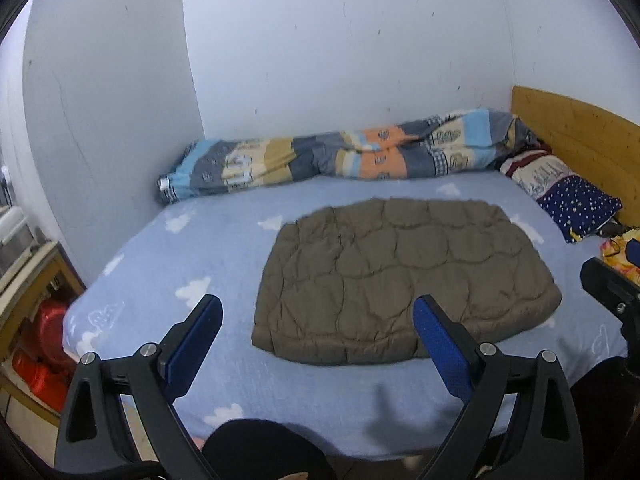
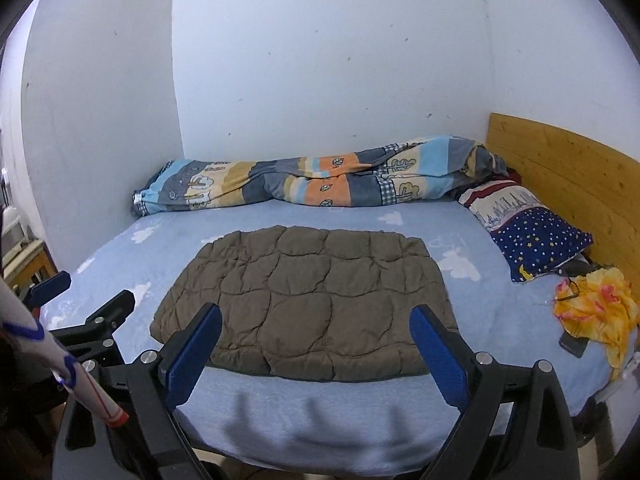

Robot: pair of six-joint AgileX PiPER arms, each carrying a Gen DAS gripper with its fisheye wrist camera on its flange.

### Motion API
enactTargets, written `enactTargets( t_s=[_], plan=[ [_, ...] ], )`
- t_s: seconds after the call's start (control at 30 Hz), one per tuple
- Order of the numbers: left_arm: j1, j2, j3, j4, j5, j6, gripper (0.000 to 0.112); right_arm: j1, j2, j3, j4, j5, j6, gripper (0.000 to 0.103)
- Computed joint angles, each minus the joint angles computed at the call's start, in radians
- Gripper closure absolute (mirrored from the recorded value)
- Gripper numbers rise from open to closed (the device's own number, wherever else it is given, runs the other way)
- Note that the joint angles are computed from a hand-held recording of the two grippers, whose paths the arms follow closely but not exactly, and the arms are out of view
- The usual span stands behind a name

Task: Fold large clothes

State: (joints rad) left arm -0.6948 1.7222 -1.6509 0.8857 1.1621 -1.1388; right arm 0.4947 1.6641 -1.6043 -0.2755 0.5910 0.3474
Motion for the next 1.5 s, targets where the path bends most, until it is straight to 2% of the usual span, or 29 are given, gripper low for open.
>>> enactTargets(
  t_s=[0.07, 0.2, 1.5],
  plan=[
    [0.004, 0.009, 0.003, 0.001, 0.007, -0.008, 0.017, -0.003, 0.01, -0.005, 0.011, 0.001, -0.007, 0.006],
    [0.02, 0.006, 0.024, -0.031, -0.026, -0.011, 0.017, -0.003, 0.026, -0.009, 0.018, 0.006, -0.013, 0.006],
    [0.008, 0.03, 0.031, -0.019, -0.011, -0.027, 0.017, 0.006, 0.055, 0.002, -0.008, -0.004, 0.016, 0.006]
  ],
)
